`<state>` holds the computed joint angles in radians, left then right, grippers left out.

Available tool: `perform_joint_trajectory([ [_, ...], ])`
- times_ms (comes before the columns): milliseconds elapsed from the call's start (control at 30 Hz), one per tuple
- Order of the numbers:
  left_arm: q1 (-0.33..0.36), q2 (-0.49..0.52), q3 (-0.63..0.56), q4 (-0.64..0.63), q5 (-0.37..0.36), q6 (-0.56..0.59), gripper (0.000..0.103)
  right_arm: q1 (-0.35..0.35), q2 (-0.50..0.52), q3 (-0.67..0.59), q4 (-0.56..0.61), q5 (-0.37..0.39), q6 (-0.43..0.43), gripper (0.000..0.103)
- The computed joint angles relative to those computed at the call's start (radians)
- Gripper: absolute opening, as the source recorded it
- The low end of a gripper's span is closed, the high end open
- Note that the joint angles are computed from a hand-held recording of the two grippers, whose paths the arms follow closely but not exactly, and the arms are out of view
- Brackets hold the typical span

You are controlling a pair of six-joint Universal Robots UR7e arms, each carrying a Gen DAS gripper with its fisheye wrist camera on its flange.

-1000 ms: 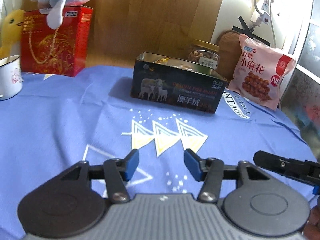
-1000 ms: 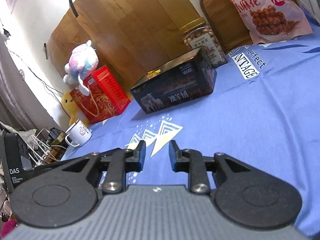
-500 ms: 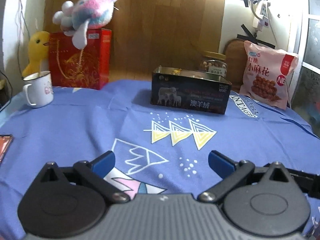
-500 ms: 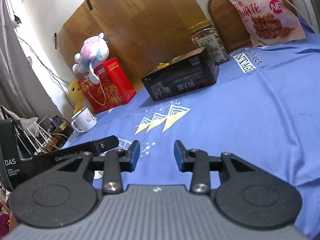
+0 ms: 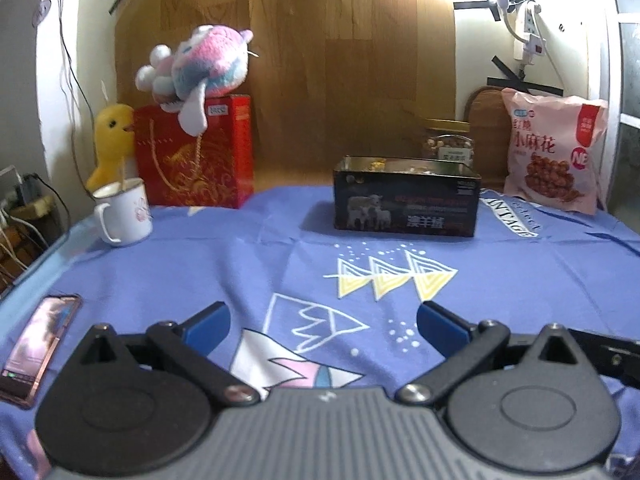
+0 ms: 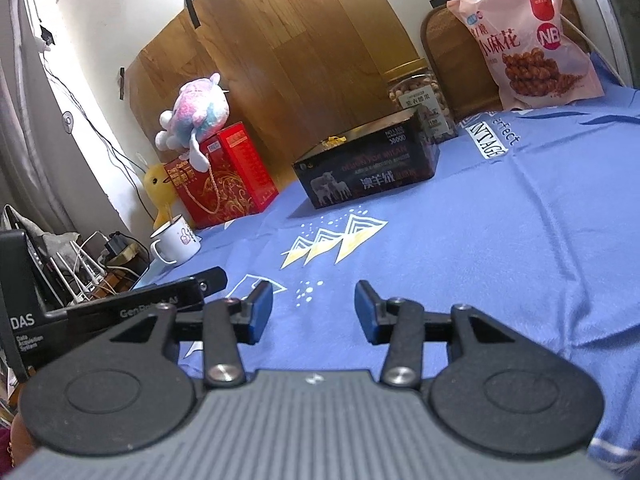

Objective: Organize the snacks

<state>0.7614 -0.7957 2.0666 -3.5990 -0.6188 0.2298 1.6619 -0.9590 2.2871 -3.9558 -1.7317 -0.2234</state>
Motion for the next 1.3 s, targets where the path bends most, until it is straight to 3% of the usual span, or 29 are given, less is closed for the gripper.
perform_joint_trajectory([
  [133,-0.008,0.012,-0.003,-0.037,0.02,0.028,0.103,0.004,0.004,0.006,-0.019,-0.003,0.004,0.056],
  [367,-0.023,0.053,-0.02,-0.125,0.078,0.123,0.103,0.0,0.003,0.01,-0.029,0.002,0.01,0.056],
  [633,-0.036,0.07,-0.023,-0.161,0.098,0.175,0.103,0.008,0.005,0.015,-0.048,-0.005,0.011,0.056],
  [1300,-0.036,0.058,-0.016,-0.112,0.091,0.141,0.103,0.015,0.005,0.024,-0.073,-0.016,0.02,0.056],
])
